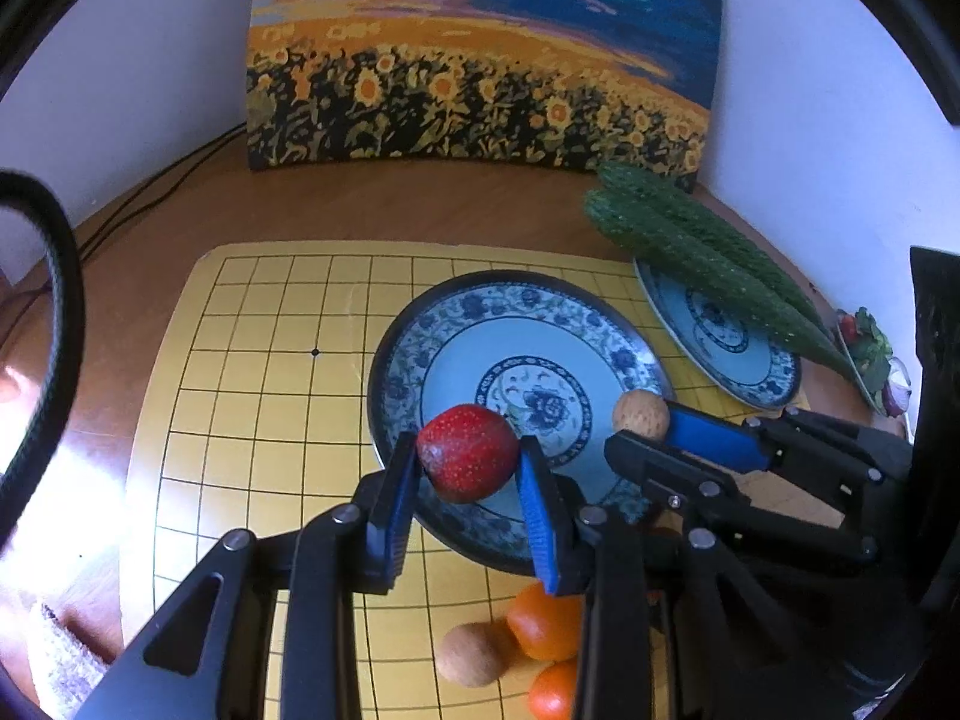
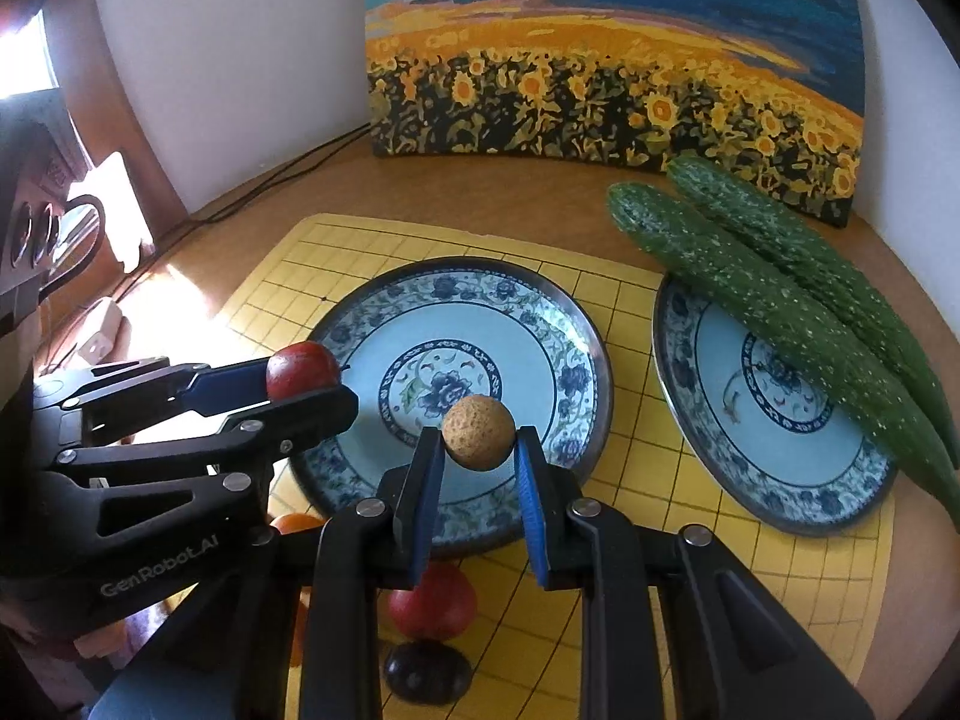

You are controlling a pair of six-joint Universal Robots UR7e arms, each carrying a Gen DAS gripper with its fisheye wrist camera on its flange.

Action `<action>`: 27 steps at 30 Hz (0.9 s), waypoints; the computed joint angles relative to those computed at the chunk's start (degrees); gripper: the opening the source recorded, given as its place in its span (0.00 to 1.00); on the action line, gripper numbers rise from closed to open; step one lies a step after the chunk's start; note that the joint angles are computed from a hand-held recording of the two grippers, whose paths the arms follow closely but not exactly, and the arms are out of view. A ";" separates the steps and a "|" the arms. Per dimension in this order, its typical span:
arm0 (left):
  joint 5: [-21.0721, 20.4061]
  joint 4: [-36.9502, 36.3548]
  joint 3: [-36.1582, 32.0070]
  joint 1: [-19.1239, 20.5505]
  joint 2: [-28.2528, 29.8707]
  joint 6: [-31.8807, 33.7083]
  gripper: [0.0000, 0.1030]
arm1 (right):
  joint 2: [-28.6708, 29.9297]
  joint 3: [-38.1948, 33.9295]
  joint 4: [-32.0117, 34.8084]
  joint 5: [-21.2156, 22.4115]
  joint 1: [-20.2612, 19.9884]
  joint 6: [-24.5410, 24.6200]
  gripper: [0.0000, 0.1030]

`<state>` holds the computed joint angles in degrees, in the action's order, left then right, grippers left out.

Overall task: Organize fruits
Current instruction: 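Carry the strawberry and brown fruit with both tools over the empty patterned plate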

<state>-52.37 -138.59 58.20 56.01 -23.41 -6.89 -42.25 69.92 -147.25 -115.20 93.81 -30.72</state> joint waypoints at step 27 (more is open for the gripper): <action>-2.00 1.72 -9.91 1.73 5.53 2.51 0.32 | 5.61 -8.00 -1.61 -1.53 -0.67 -3.75 0.25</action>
